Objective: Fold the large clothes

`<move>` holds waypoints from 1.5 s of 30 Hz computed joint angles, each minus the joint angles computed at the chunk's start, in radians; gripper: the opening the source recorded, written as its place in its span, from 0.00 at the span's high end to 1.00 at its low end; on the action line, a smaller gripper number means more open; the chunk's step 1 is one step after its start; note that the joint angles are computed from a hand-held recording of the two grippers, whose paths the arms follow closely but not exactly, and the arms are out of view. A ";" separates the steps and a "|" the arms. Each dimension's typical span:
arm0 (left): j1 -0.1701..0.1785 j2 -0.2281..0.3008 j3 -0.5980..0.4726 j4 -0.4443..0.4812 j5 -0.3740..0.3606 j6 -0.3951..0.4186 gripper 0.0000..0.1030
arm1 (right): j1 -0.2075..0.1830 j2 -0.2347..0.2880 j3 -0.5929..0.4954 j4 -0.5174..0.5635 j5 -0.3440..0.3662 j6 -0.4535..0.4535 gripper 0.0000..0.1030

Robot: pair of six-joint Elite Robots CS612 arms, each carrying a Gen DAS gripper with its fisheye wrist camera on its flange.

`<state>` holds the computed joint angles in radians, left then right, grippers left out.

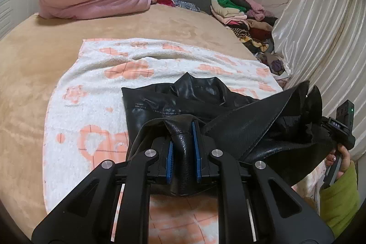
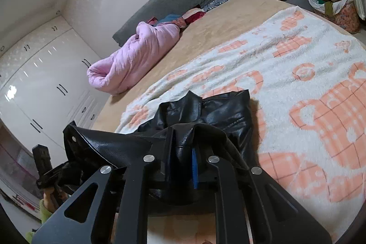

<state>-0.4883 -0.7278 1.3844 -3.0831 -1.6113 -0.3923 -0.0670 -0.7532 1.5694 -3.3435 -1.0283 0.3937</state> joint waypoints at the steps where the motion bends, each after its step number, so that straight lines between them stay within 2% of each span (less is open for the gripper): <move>1: 0.001 0.006 -0.009 0.008 0.001 0.000 0.93 | 0.000 0.004 -0.007 0.006 -0.001 -0.001 0.89; 12: 0.011 0.056 -0.090 0.079 -0.001 -0.016 0.91 | 0.012 0.052 -0.098 0.115 -0.036 -0.025 0.86; 21: 0.023 0.096 -0.142 0.108 -0.019 -0.054 0.88 | 0.019 0.091 -0.165 0.201 -0.054 -0.024 0.81; 24: 0.025 0.106 -0.153 0.115 -0.019 -0.060 0.88 | 0.020 0.099 -0.177 0.208 -0.072 -0.016 0.68; 25: 0.026 0.110 -0.158 0.120 -0.021 -0.063 0.88 | 0.021 0.100 -0.180 0.211 -0.088 -0.011 0.54; 26: 0.027 0.112 -0.161 0.124 -0.021 -0.063 0.88 | 0.022 0.101 -0.183 0.216 -0.101 -0.010 0.50; 27: 0.028 0.115 -0.165 0.127 -0.022 -0.065 0.87 | 0.021 0.103 -0.186 0.215 -0.102 -0.011 0.50; 28: 0.029 0.118 -0.168 0.126 -0.025 -0.066 0.85 | 0.020 0.103 -0.186 0.210 -0.106 -0.016 0.49; 31: 0.031 0.124 -0.170 0.111 -0.034 -0.077 0.76 | 0.024 0.100 -0.181 0.196 -0.138 -0.046 0.35; 34: 0.033 0.126 -0.163 0.071 -0.037 -0.095 0.63 | 0.029 0.101 -0.179 0.182 -0.156 -0.078 0.31; 35: 0.031 0.124 -0.158 0.059 -0.020 -0.094 0.56 | 0.033 0.101 -0.179 0.180 -0.170 -0.102 0.30; 39: 0.025 0.113 -0.140 0.016 0.030 -0.084 0.51 | 0.049 0.108 -0.194 0.206 -0.228 -0.178 0.28; 41: 0.021 0.109 -0.136 0.022 0.058 -0.070 0.50 | 0.056 0.116 -0.211 0.230 -0.253 -0.210 0.28; 45: 0.009 0.116 -0.154 0.102 0.136 -0.005 0.39 | 0.071 0.140 -0.254 0.284 -0.314 -0.269 0.28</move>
<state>-0.4795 -0.6123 1.2306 -2.9816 -1.4753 -0.3972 0.0038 -0.6133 1.3151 -3.0599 -1.3427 0.1252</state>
